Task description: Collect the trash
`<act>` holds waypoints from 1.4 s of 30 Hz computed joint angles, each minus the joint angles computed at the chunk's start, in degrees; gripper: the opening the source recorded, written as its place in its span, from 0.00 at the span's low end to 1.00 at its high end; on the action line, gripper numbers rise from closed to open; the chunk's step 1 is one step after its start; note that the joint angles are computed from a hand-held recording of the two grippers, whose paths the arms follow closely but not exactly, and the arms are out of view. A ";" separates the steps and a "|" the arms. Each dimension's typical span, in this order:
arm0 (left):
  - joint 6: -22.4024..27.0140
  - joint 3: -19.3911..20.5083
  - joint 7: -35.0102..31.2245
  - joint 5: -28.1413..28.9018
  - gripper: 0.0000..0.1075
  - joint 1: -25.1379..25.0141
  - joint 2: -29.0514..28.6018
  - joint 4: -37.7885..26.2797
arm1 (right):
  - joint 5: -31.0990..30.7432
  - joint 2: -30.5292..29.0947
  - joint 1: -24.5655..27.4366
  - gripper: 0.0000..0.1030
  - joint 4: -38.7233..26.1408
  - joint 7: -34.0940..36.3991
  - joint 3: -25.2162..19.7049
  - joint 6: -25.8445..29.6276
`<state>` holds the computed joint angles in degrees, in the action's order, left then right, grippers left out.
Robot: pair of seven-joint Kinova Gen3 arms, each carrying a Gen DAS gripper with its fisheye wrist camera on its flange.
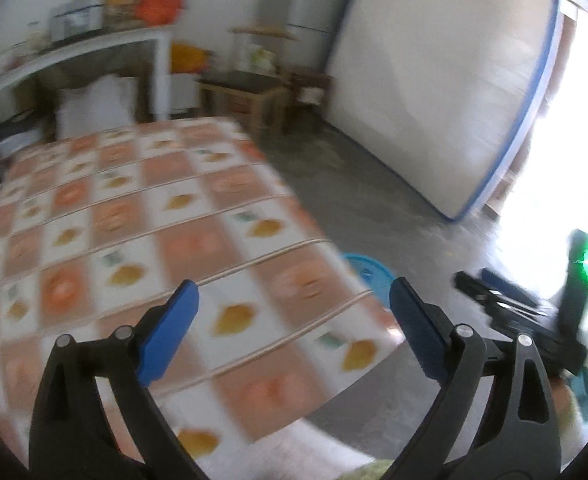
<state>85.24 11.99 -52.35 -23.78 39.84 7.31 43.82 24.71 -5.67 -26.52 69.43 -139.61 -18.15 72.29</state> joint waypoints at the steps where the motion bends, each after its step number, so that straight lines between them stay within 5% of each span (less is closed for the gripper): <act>1: 0.23 -0.22 2.33 -1.75 0.87 0.92 -1.29 1.71 | 2.33 0.68 -0.80 0.86 -1.57 0.16 -2.65 1.03; 5: 3.72 0.31 11.65 -9.74 0.87 3.77 -6.05 8.09 | 11.65 3.55 -5.07 0.93 -6.17 -0.51 -9.61 3.80; 12: 8.57 9.17 23.87 -16.12 0.88 -0.81 -9.89 13.81 | 24.03 10.11 -20.76 0.94 -15.01 0.53 -7.89 9.99; 20: 15.92 16.01 28.21 -21.45 0.88 -3.01 -10.23 14.74 | 23.53 14.47 -27.81 0.94 -20.61 3.44 -5.03 13.18; 28: 23.17 17.88 31.30 -27.44 0.88 -0.43 -9.86 13.89 | 26.38 15.40 -35.33 0.94 -20.92 1.34 0.05 15.81; 34: 17.98 14.65 34.83 -23.85 0.88 -0.88 -14.69 18.03 | 26.79 15.23 -38.64 0.94 -21.45 0.52 4.11 17.11; 42: 22.01 22.55 33.06 -25.82 0.88 -6.62 -12.36 15.78 | 26.49 15.11 -39.20 0.94 -21.67 0.63 5.25 17.35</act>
<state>107.25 34.54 -19.29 -49.60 33.22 -5.05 59.60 51.20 9.45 -65.72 47.76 -138.97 -12.90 89.64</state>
